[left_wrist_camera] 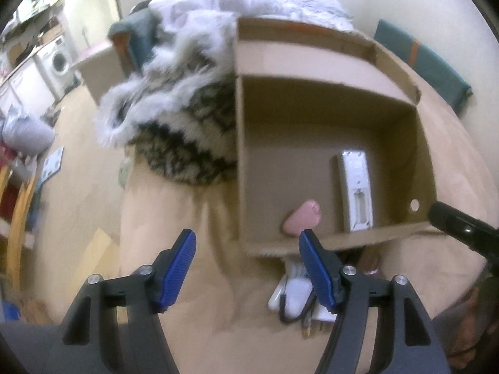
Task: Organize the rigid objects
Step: 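Withdraw both tools from the box and reach toward the remaining items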
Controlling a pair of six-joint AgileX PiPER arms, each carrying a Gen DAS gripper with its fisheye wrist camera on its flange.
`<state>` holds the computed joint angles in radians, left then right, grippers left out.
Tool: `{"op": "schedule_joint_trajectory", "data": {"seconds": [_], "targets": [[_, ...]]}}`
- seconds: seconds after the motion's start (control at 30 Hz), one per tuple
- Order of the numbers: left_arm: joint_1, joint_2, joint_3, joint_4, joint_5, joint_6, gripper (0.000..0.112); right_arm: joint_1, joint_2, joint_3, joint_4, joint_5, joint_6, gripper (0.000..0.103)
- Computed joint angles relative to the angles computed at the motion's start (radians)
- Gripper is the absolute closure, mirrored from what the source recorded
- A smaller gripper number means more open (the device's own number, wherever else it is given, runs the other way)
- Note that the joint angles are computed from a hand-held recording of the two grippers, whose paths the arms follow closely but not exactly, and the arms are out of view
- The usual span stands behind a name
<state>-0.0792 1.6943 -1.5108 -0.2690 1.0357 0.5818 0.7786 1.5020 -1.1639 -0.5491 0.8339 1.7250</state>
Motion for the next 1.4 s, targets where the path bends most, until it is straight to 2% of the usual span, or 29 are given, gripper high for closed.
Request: {"op": "schedule_joint_trajectory", "data": {"seconds": [0.13, 0.3, 0.4, 0.6, 0.83, 0.97, 1.13, 1.4], "targets": [[0.057, 0.022, 0.02, -0.012, 0.058, -0.007, 0.047, 0.055, -0.02, 0.047, 0.004, 0.008, 0.102, 0.003], [0.067, 0.066, 0.049, 0.029, 0.083, -0.06, 0.047, 0.061, -0.032, 0.127, 0.037, -0.08, 0.199, 0.003], [0.04, 0.085, 0.067, 0.051, 0.084, -0.062, 0.048, 0.05, -0.009, 0.112, 0.074, -0.068, 0.156, 0.003], [-0.012, 0.115, 0.094, 0.145, 0.008, -0.152, 0.049, 0.032, 0.014, 0.103, 0.1, -0.085, 0.122, 0.003], [-0.005, 0.199, 0.047, 0.163, 0.077, -0.194, 0.049, 0.025, 0.021, 0.094, 0.115, -0.104, 0.092, 0.003], [-0.029, 0.194, 0.067, 0.183, 0.053, -0.197, 0.05, 0.022, 0.021, 0.094, 0.111, -0.112, 0.095, 0.003], [-0.044, 0.185, 0.064, 0.149, 0.079, -0.158, 0.05, 0.024, 0.015, 0.1, 0.11, -0.116, 0.103, 0.003], [-0.12, 0.189, 0.089, 0.147, 0.056, -0.105, 0.049, 0.019, 0.023, 0.1, 0.126, -0.122, 0.089, 0.003]]}}
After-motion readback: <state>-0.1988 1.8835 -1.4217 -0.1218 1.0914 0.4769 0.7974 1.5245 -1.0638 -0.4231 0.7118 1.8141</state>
